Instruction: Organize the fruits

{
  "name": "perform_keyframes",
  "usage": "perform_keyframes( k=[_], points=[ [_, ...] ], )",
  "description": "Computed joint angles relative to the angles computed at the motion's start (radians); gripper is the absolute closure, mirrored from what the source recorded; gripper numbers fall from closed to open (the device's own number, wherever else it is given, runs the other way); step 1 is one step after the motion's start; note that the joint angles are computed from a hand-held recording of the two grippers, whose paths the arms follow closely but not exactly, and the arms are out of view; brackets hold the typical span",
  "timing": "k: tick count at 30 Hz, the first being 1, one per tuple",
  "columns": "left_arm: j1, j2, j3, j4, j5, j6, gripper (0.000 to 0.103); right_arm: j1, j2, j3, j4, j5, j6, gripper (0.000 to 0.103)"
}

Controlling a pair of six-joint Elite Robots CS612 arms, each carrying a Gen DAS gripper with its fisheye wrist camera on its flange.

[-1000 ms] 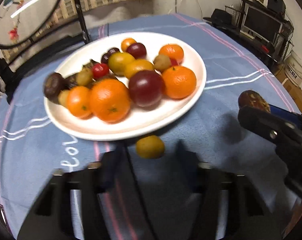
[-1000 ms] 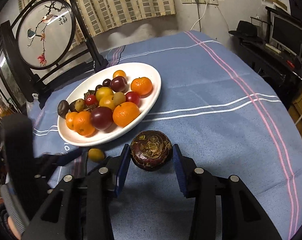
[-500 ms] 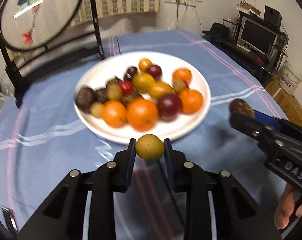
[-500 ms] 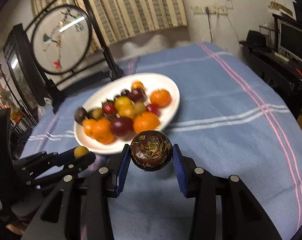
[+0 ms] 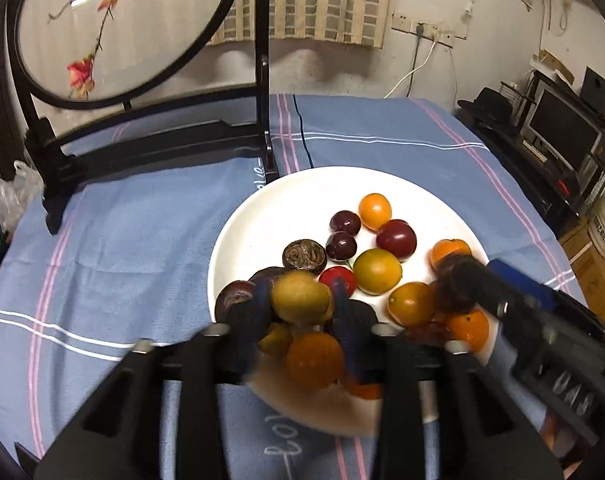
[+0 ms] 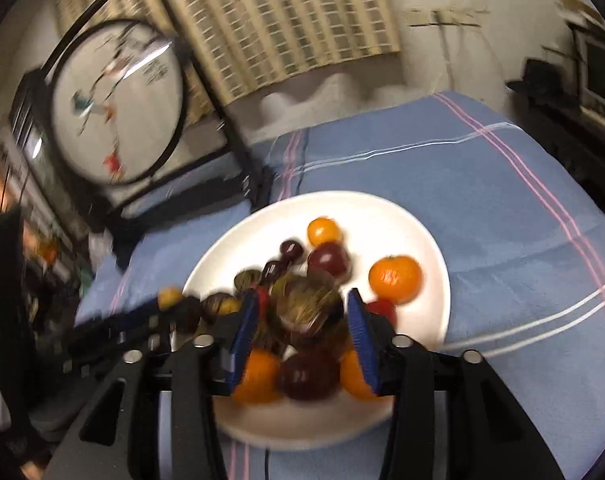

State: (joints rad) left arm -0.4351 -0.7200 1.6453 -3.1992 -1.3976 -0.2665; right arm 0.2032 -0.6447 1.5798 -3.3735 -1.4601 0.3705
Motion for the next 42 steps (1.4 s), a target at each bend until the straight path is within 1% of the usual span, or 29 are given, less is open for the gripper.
perform_keyframes(
  k=[1, 2, 3, 5, 6, 8, 9, 10, 11, 12, 13, 14, 15, 17, 18, 20, 22, 26, 29, 32, 34, 36, 39, 42],
  points=[
    [-0.005, 0.001, 0.005, -0.017, 0.032, -0.009, 0.027, 0.001, 0.004, -0.001, -0.024, -0.025, 0.026, 0.039],
    [-0.009, 0.001, 0.014, -0.040, 0.053, -0.009, 0.025, -0.001, 0.004, 0.005, -0.045, -0.035, 0.045, 0.038],
    [-0.013, -0.001, 0.025, -0.067, 0.068, 0.006, 0.025, -0.004, 0.002, 0.011, -0.051, -0.025, 0.053, 0.037],
    [-0.017, -0.008, 0.038, -0.067, 0.059, 0.039, 0.025, -0.010, -0.005, 0.025, -0.042, -0.010, 0.043, 0.036],
    [-0.020, -0.012, 0.046, -0.066, 0.061, 0.047, 0.025, -0.010, -0.014, 0.039, -0.028, -0.018, 0.030, 0.034],
    [-0.025, -0.021, 0.072, -0.082, 0.060, 0.045, 0.022, -0.012, -0.026, 0.066, -0.015, -0.017, 0.007, 0.024],
    [-0.027, -0.026, 0.086, -0.092, 0.055, 0.044, 0.019, -0.014, -0.035, 0.085, -0.005, -0.005, -0.017, 0.022],
    [-0.030, -0.033, 0.107, -0.108, 0.054, 0.039, 0.017, -0.013, -0.043, 0.101, 0.000, -0.006, -0.038, 0.018],
    [-0.032, -0.035, 0.117, -0.115, 0.054, 0.035, 0.016, -0.011, -0.048, 0.113, 0.002, -0.014, -0.054, 0.012],
    [-0.036, -0.040, 0.137, -0.128, 0.059, 0.029, 0.014, -0.005, -0.056, 0.129, 0.008, -0.041, -0.081, 0.009],
    [-0.039, -0.041, 0.147, -0.135, 0.066, 0.027, 0.010, 0.000, -0.061, 0.141, 0.003, -0.063, -0.101, 0.005],
    [-0.043, -0.041, 0.160, -0.143, 0.081, 0.023, 0.008, 0.006, -0.062, 0.153, -0.009, -0.084, -0.119, 0.004],
    [-0.048, -0.042, 0.174, -0.147, 0.099, 0.015, 0.007, 0.011, -0.065, 0.169, -0.021, -0.110, -0.136, 0.004],
    [-0.050, -0.046, 0.197, -0.131, 0.099, -0.004, 0.007, 0.014, -0.069, 0.189, -0.021, -0.125, -0.137, 0.004],
    [-0.049, -0.050, 0.209, -0.111, 0.095, -0.021, 0.007, 0.010, -0.073, 0.202, -0.014, -0.113, -0.121, 0.004],
    [-0.050, -0.056, 0.226, -0.098, 0.097, -0.047, 0.007, 0.004, -0.079, 0.222, -0.007, -0.086, -0.083, 0.004],
    [-0.049, -0.063, 0.245, -0.103, 0.093, -0.061, 0.007, 0.006, -0.084, 0.237, -0.007, -0.088, -0.073, 0.004],
    [-0.053, -0.077, 0.275, -0.121, 0.097, -0.063, 0.007, 0.017, -0.093, 0.265, -0.042, -0.105, -0.095, 0.004],
    [-0.052, -0.084, 0.296, -0.139, 0.084, -0.068, 0.007, 0.018, -0.096, 0.281, -0.062, -0.095, -0.082, 0.004],
    [-0.057, -0.084, 0.313, -0.174, 0.098, -0.078, 0.007, 0.019, -0.088, 0.288, -0.071, -0.087, -0.070, 0.004],
    [-0.058, -0.082, 0.323, -0.196, 0.101, -0.086, 0.007, 0.017, -0.082, 0.288, -0.064, -0.070, -0.067, 0.004],
    [-0.056, -0.082, 0.327, -0.198, 0.090, -0.097, 0.007, 0.012, -0.079, 0.287, -0.041, -0.047, -0.061, 0.004],
    [-0.051, -0.079, 0.326, -0.192, 0.074, -0.095, 0.006, 0.008, -0.077, 0.289, -0.046, -0.030, -0.050, 0.004],
    [-0.051, -0.070, 0.319, -0.168, 0.078, -0.087, 0.005, 0.011, -0.075, 0.289, -0.054, -0.050, -0.052, 0.004]
  ],
)
